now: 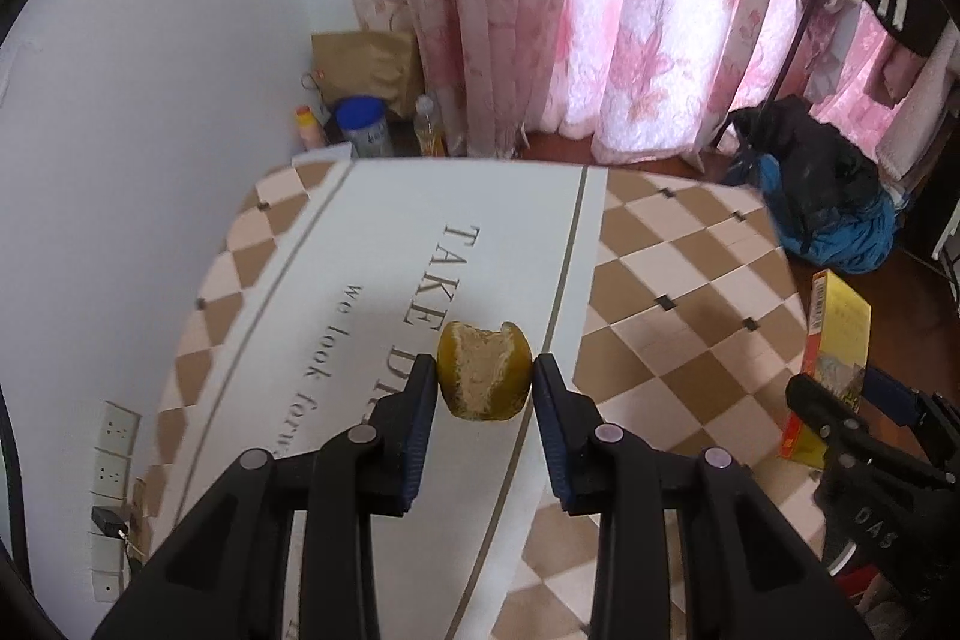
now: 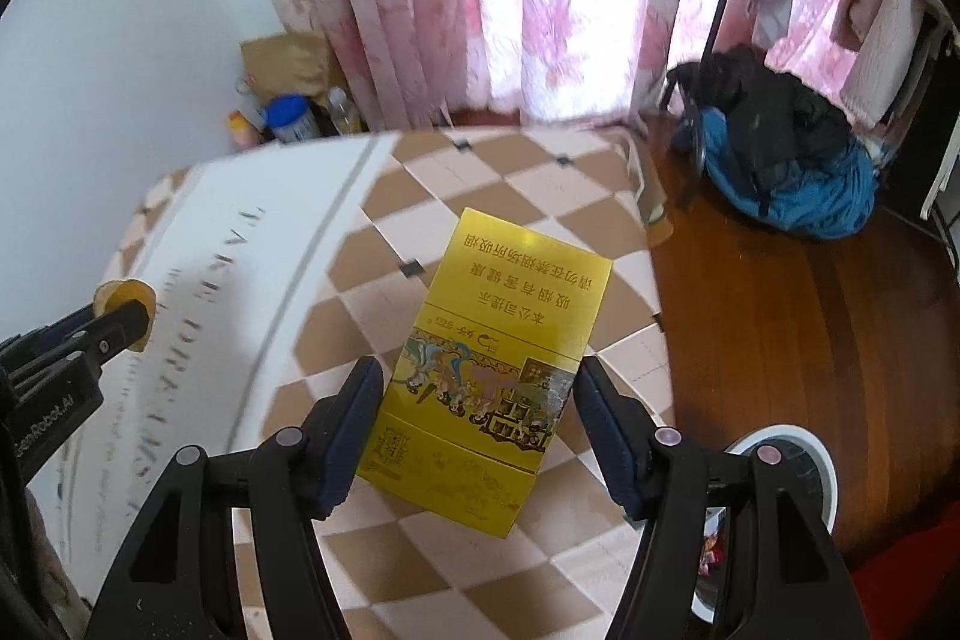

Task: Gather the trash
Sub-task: 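Lift the yellow box and bread and carry both tools over the bin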

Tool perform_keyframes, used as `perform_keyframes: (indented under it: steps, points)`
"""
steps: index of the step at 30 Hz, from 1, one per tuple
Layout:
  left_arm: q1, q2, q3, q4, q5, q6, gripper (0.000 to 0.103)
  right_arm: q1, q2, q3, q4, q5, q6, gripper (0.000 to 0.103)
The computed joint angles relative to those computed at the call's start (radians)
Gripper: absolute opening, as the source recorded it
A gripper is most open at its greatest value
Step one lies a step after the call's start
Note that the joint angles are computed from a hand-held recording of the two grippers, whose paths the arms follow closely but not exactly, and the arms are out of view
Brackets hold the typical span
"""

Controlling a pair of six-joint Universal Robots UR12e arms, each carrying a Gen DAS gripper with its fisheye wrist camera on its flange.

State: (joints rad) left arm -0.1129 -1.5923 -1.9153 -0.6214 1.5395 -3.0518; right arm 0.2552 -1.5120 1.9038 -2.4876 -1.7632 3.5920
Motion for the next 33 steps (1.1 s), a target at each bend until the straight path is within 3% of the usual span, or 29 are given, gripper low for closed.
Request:
perform_keyframes:
  steps: [6, 10, 18, 22, 26, 30, 33]
  points:
    - [-0.020, 0.061, -0.006, -0.003, -0.037, 0.009, 0.029, -0.008, -0.107, 0.049, -0.061, -0.015, 0.042, 0.067]
    - [-0.059, 0.090, 0.003, -0.009, -0.074, 0.020, 0.029, -0.036, -0.196, 0.095, -0.071, -0.026, 0.063, 0.067]
    - [-0.203, 0.086, 0.051, -0.036, -0.139, 0.034, 0.029, -0.146, -0.408, 0.201, 0.010, -0.070, 0.087, 0.067]
    - [-0.279, 0.055, 0.078, -0.064, -0.157, 0.045, 0.029, -0.239, -0.514, 0.258, 0.080, -0.064, 0.083, 0.067]
    - [-0.349, 0.013, 0.102, -0.104, -0.163, 0.052, 0.029, -0.358, -0.604, 0.322, 0.149, -0.009, 0.049, 0.067]
    - [-0.402, -0.047, 0.130, -0.175, -0.178, 0.055, 0.029, -0.468, -0.651, 0.385, 0.189, 0.060, 0.013, 0.067]
    - [-0.422, -0.098, 0.156, -0.248, -0.208, 0.053, 0.029, -0.577, -0.665, 0.444, 0.223, 0.157, -0.020, 0.067]
